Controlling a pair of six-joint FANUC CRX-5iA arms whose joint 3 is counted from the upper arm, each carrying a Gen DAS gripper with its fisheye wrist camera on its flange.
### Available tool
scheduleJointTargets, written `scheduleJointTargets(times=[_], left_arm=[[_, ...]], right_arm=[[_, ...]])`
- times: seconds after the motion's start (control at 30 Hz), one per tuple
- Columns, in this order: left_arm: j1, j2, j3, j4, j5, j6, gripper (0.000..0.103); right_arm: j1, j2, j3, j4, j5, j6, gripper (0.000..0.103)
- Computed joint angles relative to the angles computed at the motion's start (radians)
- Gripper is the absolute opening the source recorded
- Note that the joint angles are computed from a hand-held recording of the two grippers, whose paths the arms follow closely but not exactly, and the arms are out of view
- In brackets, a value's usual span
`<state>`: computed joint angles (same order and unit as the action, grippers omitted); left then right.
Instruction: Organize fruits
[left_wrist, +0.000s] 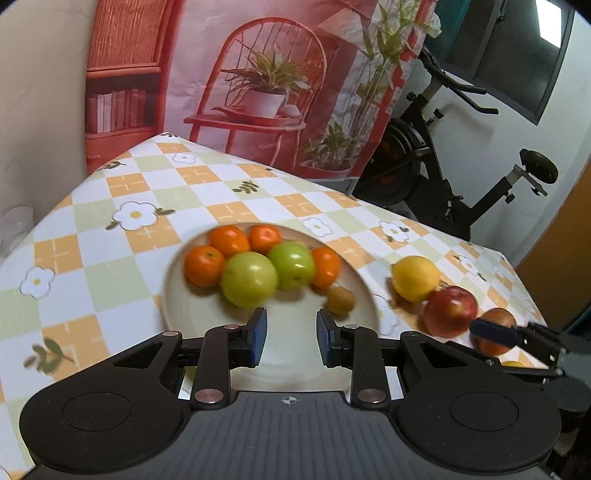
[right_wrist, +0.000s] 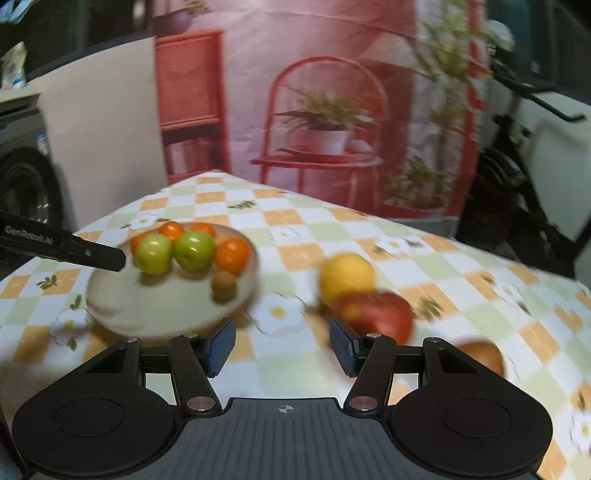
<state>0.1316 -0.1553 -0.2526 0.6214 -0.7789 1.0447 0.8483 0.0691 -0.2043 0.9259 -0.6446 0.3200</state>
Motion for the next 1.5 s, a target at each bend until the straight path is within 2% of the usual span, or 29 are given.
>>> scheduleJointTargets(times=[0.13, 0.27, 0.43, 0.7, 1.07, 1.2, 1.33, 1.5], left_arm=[[-0.035, -0.026, -0.012, -0.032, 0.0, 0.05, 0.032], [-0.077, -0.047, -0.021, -0.081, 0.01, 0.089, 0.036], [-0.112, -0.062, -0.027, -0.132, 0.018, 0.12, 0.04], [-0.133, -0.074, -0.025, -0.174, 0.014, 0.146, 0.041], [-0.154, -0.066, -0.004, -0.204, 0.02, 0.152, 0.046], [-0.15, -0.067, -0.003, -0.209, 0.021, 0.163, 0.046], [-0.14, -0.07, -0.007, -0.201, 0.026, 0.16, 0.046], [-0.127, -0.072, -0.01, -0.19, 0.03, 0.152, 0.046]], right_arm=[[0.001, -0.096, -0.15, 0.191, 0.001, -0.228, 0.053], [0.011, -0.172, -0.242, 0.286, -0.031, -0.34, 0.055], [0.025, -0.219, -0.299, 0.315, -0.098, -0.402, 0.065], [0.03, -0.262, -0.378, 0.294, -0.13, -0.474, 0.065], [0.005, -0.271, -0.374, 0.155, -0.055, -0.358, 0.066], [-0.02, -0.263, -0.344, 0.063, -0.019, -0.26, 0.053], [-0.025, -0.258, -0.326, 0.023, -0.008, -0.208, 0.053], [-0.031, -0.24, -0.295, -0.041, 0.062, -0.112, 0.052]])
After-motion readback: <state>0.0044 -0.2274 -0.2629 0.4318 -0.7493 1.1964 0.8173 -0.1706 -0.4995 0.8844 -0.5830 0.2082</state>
